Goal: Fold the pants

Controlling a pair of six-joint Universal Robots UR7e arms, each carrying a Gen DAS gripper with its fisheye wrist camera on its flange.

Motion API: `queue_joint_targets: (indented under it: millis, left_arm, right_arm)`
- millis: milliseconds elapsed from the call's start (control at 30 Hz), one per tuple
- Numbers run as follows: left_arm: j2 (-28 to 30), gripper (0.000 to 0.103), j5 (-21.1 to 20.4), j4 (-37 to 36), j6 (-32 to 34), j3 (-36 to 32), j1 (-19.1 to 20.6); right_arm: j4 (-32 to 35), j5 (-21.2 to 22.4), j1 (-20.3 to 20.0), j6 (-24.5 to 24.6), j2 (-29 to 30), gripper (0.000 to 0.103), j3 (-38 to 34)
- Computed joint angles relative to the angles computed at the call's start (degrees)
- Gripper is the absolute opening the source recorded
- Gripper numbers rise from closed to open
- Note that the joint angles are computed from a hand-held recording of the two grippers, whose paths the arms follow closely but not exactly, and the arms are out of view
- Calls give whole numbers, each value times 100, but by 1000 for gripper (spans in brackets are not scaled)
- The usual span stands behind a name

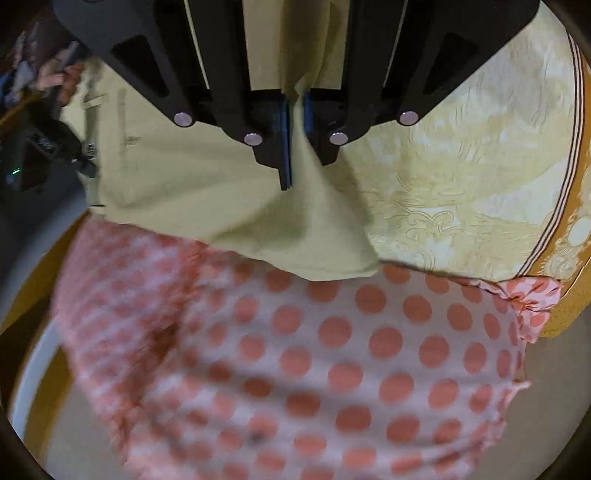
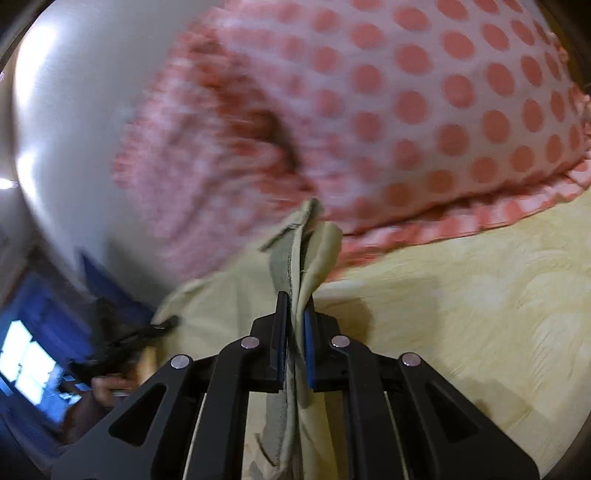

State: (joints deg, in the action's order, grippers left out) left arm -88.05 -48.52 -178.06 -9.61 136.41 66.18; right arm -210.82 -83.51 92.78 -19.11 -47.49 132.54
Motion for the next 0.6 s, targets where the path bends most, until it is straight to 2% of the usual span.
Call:
queue_joint_targets:
  millis: [33,100,133,167,200,233,267,300,333,367,433,467,500,533,567,600]
  left_arm:
    - [173,9,164,252,-173,-133,80]
    - [348,17,263,343,-259,-193,170]
    - [327,23,398,198,-224,-104,106]
    - [254,23,536,69,-202,2,20]
    - [97,25,760,-110,-159,183,-149]
    - [-88,30,872,-220,-146,350,-306]
    - [-265,38,830,-325,-127,495,-423]
    - [-480,43,634,-441,-97,644,-522]
    - [-748,49,230,-452,-113,790,-586]
    - [-911,52,-187,-367,-134,845,-570]
    - [-974,53,-1090,54,-267,784,-372]
    - [-892,53,-1297,212,-323,710,-266]
    - [-691,53,-1342,498,-497,570,-147]
    - [-557,53,-1191,699,-651,483,-80]
    - [-384,47,-1113,659,-714,439,27]
    - [-276,47,-1127,379,-631,461,85]
  right_arm:
    - [277,-511,67,131,111,9,-194]
    - [413,-935,121,161,187,15,-289]
    - [434,-1062,167,158,136,22,-278]
    - [431,-1410,310,241,72,28,-272]
    - [194,-1554,369,210,-11,36,-182]
    - [-47,-1457,392,168,-133,36,-38]
    - [-51,-1121,315,125,-269,39,76]
    - [168,-545,194,90,-500,50,236]
    - [405,-149,89,37,-626,59,304]
    - [772,160,34,7,-719,62,313]
    - [1248,264,19,98,-665,62,207]
    - [1580,158,6,269,-582,62,77]
    - [1678,-91,31,456,-483,62,-12]
    - [1744,-146,-45,630,-379,62,-80]
    - [1571,39,-134,693,-325,62,-50]
    - [1562,219,-242,902,-328,61,-38]
